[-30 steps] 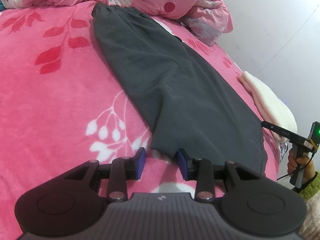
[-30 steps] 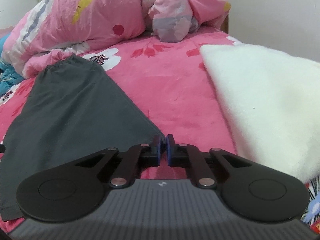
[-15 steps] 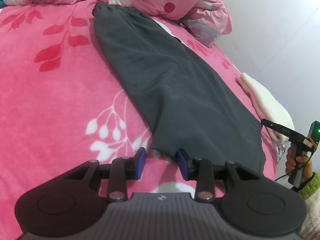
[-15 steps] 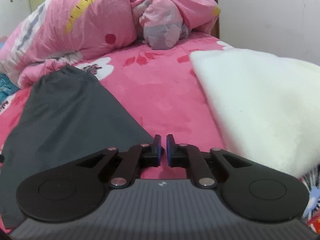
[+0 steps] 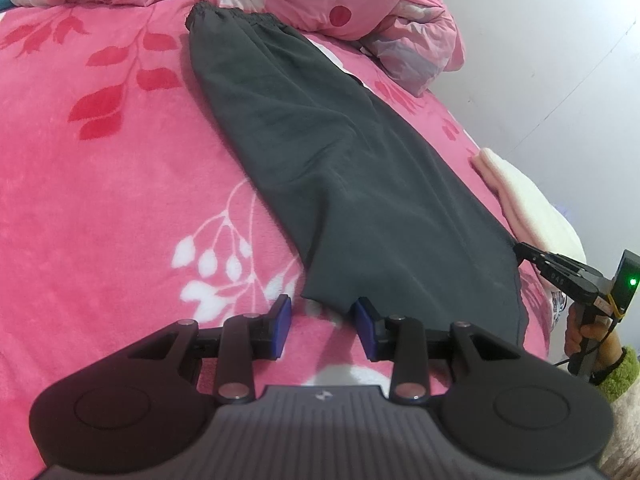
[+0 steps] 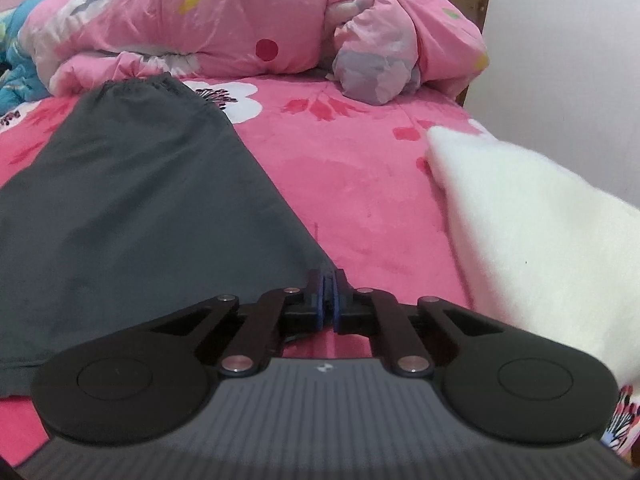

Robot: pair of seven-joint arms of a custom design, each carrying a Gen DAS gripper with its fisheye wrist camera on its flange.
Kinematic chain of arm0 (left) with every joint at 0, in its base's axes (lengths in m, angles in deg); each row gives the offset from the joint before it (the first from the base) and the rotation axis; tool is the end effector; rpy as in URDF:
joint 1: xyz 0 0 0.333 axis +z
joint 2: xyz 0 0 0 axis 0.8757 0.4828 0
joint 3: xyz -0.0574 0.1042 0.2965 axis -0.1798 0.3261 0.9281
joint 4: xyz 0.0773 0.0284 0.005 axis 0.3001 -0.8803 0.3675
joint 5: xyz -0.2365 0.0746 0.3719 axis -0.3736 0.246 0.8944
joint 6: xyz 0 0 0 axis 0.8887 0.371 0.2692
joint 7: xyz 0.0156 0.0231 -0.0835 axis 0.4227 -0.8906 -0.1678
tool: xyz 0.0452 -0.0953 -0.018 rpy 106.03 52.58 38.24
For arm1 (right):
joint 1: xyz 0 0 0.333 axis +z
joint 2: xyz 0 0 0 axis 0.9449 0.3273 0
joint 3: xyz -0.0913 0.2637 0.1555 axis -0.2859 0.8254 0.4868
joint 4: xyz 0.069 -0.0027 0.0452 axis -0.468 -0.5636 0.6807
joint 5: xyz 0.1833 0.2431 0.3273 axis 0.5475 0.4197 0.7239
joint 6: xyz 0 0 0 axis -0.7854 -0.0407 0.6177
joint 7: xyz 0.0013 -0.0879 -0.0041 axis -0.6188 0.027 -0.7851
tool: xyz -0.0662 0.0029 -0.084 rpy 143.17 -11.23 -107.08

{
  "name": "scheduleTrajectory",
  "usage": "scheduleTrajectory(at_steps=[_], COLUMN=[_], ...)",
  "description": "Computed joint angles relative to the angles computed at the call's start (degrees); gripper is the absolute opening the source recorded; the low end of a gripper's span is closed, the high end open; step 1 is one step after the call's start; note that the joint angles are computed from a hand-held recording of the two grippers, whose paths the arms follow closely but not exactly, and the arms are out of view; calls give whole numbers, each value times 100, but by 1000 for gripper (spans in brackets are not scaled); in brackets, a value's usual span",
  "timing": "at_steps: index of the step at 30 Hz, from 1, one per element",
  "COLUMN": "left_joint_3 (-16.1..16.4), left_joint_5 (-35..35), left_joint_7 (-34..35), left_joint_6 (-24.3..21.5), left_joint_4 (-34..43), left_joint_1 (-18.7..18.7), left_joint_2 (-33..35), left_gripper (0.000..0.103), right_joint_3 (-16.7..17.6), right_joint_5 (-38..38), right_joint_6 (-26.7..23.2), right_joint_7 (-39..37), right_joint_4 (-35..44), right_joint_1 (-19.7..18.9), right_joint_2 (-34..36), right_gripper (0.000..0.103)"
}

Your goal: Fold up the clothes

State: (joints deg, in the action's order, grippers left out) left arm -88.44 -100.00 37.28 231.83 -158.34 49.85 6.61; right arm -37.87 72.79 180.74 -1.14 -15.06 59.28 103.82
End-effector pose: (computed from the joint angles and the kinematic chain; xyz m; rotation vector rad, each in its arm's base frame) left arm 0.4946 -0.1544 0.4168 -2.3262 1.5022 -1.0500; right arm 0.8421 -0.0526 0.3729 -2.0860 1.0834 -0.6504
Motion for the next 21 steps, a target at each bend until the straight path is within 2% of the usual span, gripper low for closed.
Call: scheduleTrajectory(at_steps=[6,11,13,14,15,16,18,20,21], left_joint_3=[85,140,199,234,261,276,175,-15,-237], left_joint_5=[-89,-180,-261,-314,-364,-405,-354,-167,85], left_joint_7=[105,234,327,382,431,467,402,207,-27], left_joint_6=[27,62,70,74,75,72,48,7,-37], left_joint_4=[-16,-39,-42,-43,-42,-38,-42,-53,-65], left_joint_1=[-84,-145,-207,-244,-272,-287,-185,7,235], left_joint_2=[-3,-9,-8,-7,-6,-6,-30,-76,-133], left_gripper=[37,37,37,37,37,37,37,37,37], right_joint_3=[-66,-329,-308,-272,-284,-308,-118,311,527], right_joint_5=[-37,-570,-713,-753,-806,-848,-746,-445,-247], right_joint_6=[241,363,528,636,698,803,1130,1211,1233], right_joint_7=[262,696,756,768,858,980,1039,903,778], right_joint_4=[136,272,200,133,84,21,-216,-528,-681], right_joint_1=[52,256,257,240,245,255,99,-243,-415], right_joint_2=[80,301,306,277,232,180,10,-249,-377], right_gripper=[2,2,4,6,13,24,29,29,29])
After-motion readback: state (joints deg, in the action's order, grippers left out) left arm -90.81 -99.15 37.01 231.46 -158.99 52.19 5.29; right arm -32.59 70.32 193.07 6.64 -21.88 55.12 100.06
